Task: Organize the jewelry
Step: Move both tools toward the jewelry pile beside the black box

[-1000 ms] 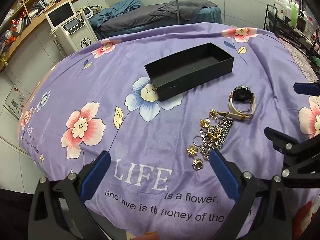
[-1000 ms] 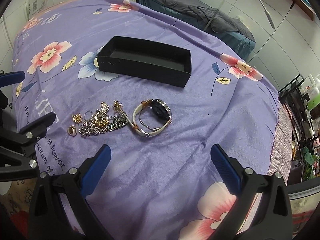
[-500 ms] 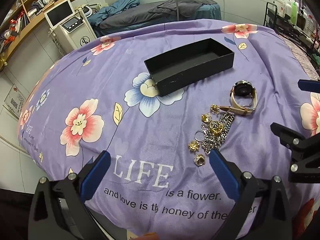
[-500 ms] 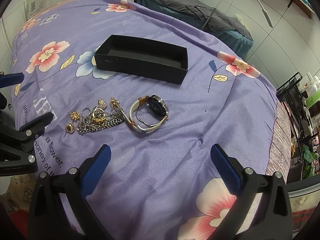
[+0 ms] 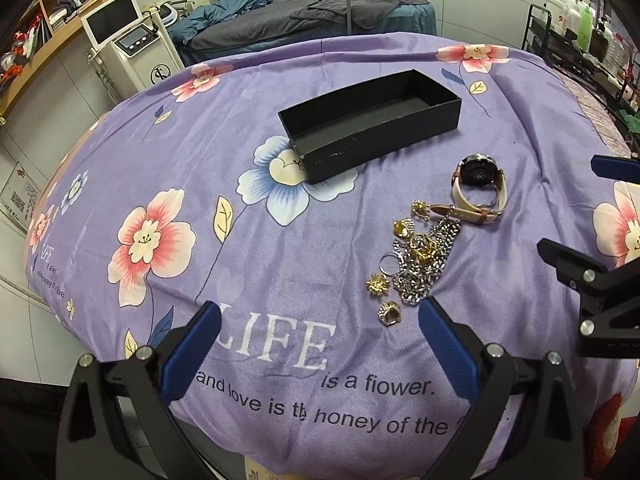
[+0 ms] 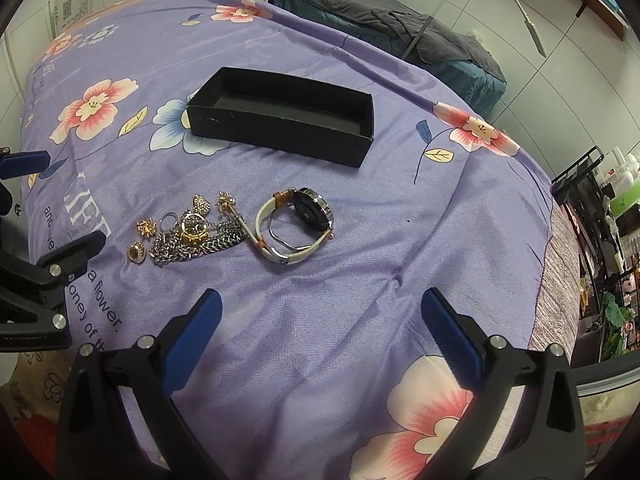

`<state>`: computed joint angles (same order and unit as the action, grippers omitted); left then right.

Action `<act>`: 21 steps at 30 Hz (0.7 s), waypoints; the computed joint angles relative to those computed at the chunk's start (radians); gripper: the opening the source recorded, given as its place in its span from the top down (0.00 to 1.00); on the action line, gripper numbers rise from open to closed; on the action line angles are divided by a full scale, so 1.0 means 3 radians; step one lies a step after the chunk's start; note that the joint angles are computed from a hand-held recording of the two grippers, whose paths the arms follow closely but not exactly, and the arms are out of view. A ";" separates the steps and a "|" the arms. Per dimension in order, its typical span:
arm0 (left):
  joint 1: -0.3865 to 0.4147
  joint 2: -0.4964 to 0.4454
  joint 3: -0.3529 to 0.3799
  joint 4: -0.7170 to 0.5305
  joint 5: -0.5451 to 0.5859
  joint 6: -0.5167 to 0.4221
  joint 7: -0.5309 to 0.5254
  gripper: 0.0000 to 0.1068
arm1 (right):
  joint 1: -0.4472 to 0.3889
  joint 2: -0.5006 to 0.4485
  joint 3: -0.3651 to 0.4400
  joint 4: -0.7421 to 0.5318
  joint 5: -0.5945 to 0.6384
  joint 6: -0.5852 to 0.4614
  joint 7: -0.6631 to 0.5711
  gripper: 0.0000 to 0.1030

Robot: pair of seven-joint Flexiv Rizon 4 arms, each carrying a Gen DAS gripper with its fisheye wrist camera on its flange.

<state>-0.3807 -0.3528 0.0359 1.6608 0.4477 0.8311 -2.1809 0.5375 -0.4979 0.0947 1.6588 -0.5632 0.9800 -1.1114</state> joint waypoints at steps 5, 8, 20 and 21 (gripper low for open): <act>-0.0006 -0.0007 -0.0009 -0.0014 0.0010 -0.0004 0.0032 0.09 | -0.0003 0.0001 -0.0001 0.0000 0.0004 0.0008 -0.0005 0.04; -0.0012 -0.0010 -0.0008 -0.0023 0.0014 -0.0022 0.0053 0.09 | -0.0008 0.0000 -0.0009 0.0007 0.0004 0.0036 0.0013 0.04; -0.0027 -0.0026 -0.0009 -0.0065 0.0021 -0.0131 0.0075 0.09 | -0.0026 -0.0008 0.0018 -0.0002 0.0092 0.0097 0.0003 0.04; -0.0021 -0.0026 -0.0015 -0.0061 0.0009 -0.0131 0.0089 0.09 | -0.0026 -0.0006 0.0016 0.0002 0.0095 0.0107 0.0008 0.04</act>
<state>-0.3869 -0.3605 0.0315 1.6425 0.4505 0.7919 -2.1543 0.5298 -0.4997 0.0996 1.6593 -0.5347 1.0121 -1.1091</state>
